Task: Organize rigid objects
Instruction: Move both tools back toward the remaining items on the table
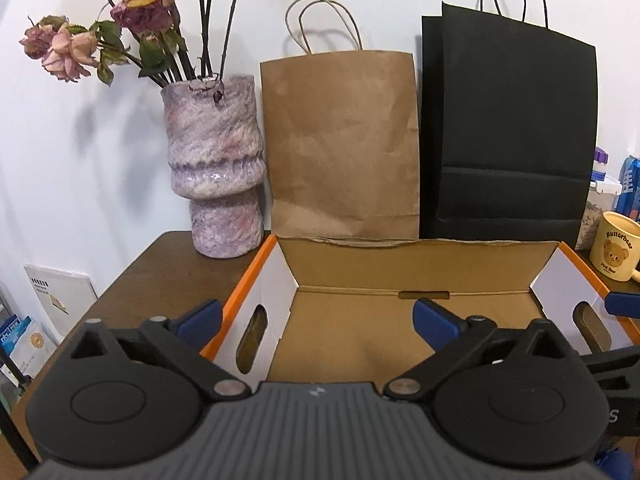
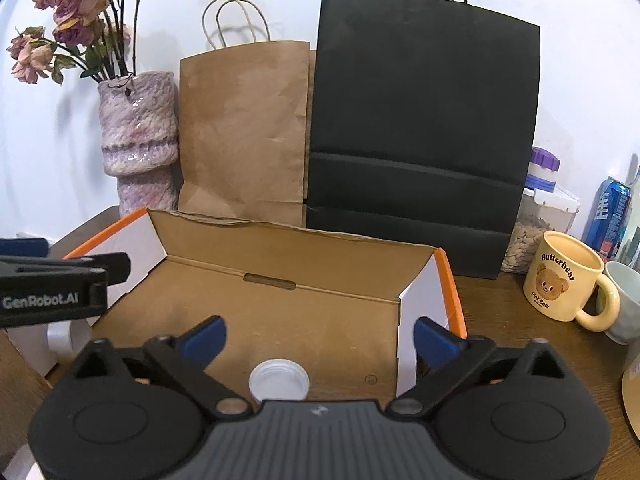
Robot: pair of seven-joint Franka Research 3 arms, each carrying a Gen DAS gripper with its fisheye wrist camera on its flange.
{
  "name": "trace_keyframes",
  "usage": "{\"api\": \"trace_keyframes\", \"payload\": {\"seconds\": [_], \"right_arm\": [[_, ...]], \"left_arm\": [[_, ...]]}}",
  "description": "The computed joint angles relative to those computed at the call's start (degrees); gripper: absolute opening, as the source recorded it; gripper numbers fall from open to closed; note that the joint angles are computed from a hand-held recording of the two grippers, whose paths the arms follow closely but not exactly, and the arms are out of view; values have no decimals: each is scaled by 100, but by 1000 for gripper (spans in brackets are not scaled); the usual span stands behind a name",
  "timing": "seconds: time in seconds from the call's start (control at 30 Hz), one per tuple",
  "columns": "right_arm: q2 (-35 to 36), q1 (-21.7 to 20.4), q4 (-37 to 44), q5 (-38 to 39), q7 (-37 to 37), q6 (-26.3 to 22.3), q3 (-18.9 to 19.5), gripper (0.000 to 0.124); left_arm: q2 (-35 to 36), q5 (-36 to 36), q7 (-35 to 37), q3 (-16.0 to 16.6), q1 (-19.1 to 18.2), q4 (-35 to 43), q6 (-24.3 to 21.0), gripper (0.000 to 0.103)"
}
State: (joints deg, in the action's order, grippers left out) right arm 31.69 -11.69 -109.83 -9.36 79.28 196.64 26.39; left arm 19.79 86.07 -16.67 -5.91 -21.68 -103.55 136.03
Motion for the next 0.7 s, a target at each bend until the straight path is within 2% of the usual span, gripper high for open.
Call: {"api": "trace_keyframes", "payload": {"seconds": [0.13, 0.4, 0.63, 0.7], "right_arm": [[-48, 77, -22, 32, -18, -19, -77, 103], [-115, -108, -116, -15, 13, -34, 107, 103], [-416, -292, -509, -270, 263, 228, 151, 103], [-548, -282, -681, -390, 406, 389, 64, 103]], "left_arm": [[38, -109, 91, 9, -15, 40, -54, 103], [-121, 46, -89, -12, -39, -101, -95, 103], [-479, 253, -413, -161, -39, -472, -253, 103], [-597, 328, -481, -220, -22, -612, -268, 103]]}}
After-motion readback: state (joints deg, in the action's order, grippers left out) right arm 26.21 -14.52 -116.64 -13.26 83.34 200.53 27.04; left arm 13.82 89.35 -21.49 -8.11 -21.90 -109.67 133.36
